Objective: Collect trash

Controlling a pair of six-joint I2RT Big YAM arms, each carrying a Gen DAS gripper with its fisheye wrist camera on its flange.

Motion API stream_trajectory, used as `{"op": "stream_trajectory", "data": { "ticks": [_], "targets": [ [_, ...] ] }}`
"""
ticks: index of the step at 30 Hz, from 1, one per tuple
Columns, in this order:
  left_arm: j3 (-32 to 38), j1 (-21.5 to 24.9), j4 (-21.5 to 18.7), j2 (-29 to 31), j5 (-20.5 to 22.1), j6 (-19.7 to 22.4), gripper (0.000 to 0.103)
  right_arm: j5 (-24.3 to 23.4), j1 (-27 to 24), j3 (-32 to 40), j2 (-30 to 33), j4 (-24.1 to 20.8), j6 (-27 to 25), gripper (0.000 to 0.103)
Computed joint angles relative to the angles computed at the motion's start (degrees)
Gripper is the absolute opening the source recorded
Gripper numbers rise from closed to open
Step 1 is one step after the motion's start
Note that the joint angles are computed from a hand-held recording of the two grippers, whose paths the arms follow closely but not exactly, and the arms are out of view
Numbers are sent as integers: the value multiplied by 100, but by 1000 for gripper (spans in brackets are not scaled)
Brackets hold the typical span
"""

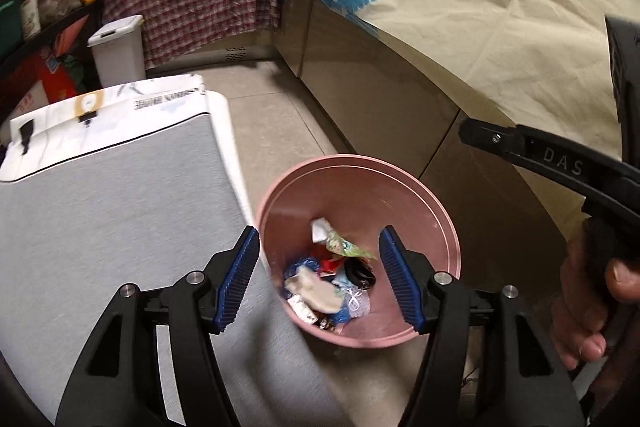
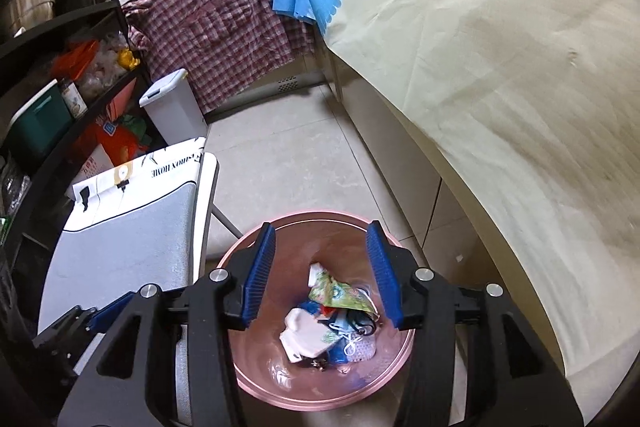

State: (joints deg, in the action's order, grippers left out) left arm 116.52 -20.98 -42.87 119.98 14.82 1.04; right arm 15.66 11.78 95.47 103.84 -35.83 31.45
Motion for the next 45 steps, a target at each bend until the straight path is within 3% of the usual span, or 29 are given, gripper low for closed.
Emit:
{"op": "stream_trajectory", "data": {
  "ticks": [8, 12, 18, 22, 25, 30, 35, 45],
  "targets": [
    [-1192, 275, 559, -895, -234, -342, 63, 526, 405, -602, -579, 406, -401, 74],
    [-1962, 441, 952, -1485, -321, -620, 75, 993, 740, -1233, -1119, 763, -530, 89],
    [-2897, 518, 1222, -2201, -451, -428, 84, 1656, 1179, -1901, -1718, 710, -214, 91],
    [-3420, 528, 1612, -2570, -661, -439, 92, 2175, 1444, -2012, -1893, 293, 109, 96],
    [-3698, 523, 1788, -2756, -857, -442, 94, 2153, 1548, -2009, -1903, -63, 265, 96],
    [-3957, 503, 2025, -2908, -963, -118, 94, 2282, 1675, -2137, -1919, -36, 286, 97],
    [-3810, 516, 1789, -2748, -820, -346, 94, 2331, 1751, -2111, -1835, 13, 85, 97],
    [-3769, 503, 1702, -2658, -770, -487, 94, 2286, 1724, -2106, -1809, 25, 128, 97]
  ]
}}
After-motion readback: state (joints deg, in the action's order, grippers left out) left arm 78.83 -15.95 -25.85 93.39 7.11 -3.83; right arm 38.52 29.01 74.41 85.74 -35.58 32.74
